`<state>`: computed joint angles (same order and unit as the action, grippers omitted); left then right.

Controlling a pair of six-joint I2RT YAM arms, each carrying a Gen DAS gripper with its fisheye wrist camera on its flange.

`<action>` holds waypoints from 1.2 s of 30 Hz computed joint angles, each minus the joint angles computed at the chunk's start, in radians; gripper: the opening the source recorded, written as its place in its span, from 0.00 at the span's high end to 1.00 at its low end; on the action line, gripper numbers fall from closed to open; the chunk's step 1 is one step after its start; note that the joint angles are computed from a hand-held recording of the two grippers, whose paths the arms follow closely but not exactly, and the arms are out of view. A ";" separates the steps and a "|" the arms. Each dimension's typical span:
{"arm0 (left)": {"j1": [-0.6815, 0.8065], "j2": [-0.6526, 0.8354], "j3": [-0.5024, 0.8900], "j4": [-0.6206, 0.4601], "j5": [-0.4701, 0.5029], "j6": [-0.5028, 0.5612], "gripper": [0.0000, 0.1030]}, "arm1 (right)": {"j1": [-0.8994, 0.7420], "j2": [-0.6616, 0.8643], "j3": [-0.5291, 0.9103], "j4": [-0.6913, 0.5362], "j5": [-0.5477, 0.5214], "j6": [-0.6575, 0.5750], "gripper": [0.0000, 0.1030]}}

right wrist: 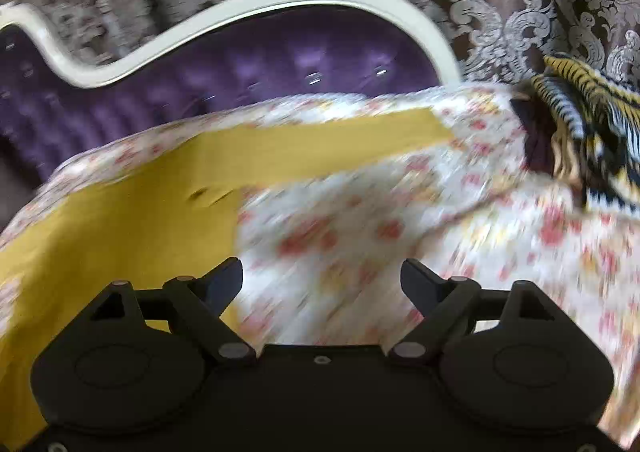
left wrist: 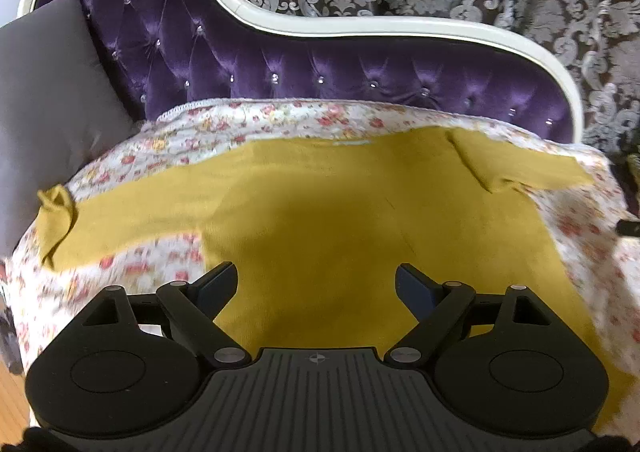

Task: Fold small clothes
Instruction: 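Lower the right gripper onto a yellow sleeve and close on it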

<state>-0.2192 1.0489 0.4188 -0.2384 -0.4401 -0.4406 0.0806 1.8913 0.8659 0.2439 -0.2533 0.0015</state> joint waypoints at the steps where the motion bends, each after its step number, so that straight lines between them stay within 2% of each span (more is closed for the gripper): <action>1: 0.027 0.042 0.006 0.046 0.011 0.021 0.16 | -0.006 0.058 0.063 0.012 0.017 0.001 0.17; 4: 0.106 0.187 0.028 0.192 0.042 0.076 0.16 | -0.006 0.219 0.267 0.004 0.097 0.011 0.18; 8: 0.175 0.360 0.078 0.315 0.058 0.112 0.16 | -0.028 0.417 0.562 -0.088 0.107 0.082 0.21; 13: 0.235 0.514 0.149 0.376 0.093 0.118 0.16 | -0.021 0.625 0.875 -0.193 0.173 0.078 0.21; 19: 0.268 0.652 0.204 0.453 0.097 0.147 0.16 | -0.009 0.811 1.141 -0.306 0.196 0.097 0.20; 22: 0.289 0.703 0.222 0.472 0.140 0.164 0.16 | -0.002 0.867 1.208 -0.336 0.203 0.115 0.17; 25: 0.308 0.748 0.221 0.497 0.185 0.156 0.15 | 0.012 0.876 1.185 -0.287 0.241 0.090 0.14; 30: 0.339 0.783 0.092 0.767 0.234 0.162 0.13 | 0.014 0.881 1.158 -0.241 0.219 0.046 0.00; 34: 0.332 0.803 0.065 0.842 0.226 0.167 0.11 | 0.016 0.895 1.180 -0.252 0.220 0.042 0.00; 36: 0.325 0.826 0.037 0.919 0.214 0.171 0.10 | 0.017 0.896 1.168 -0.228 0.224 0.040 0.00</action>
<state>0.1061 1.8745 0.4561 0.6810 -0.2265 -0.2691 0.0980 2.7871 2.0336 0.0162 -0.0289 0.0416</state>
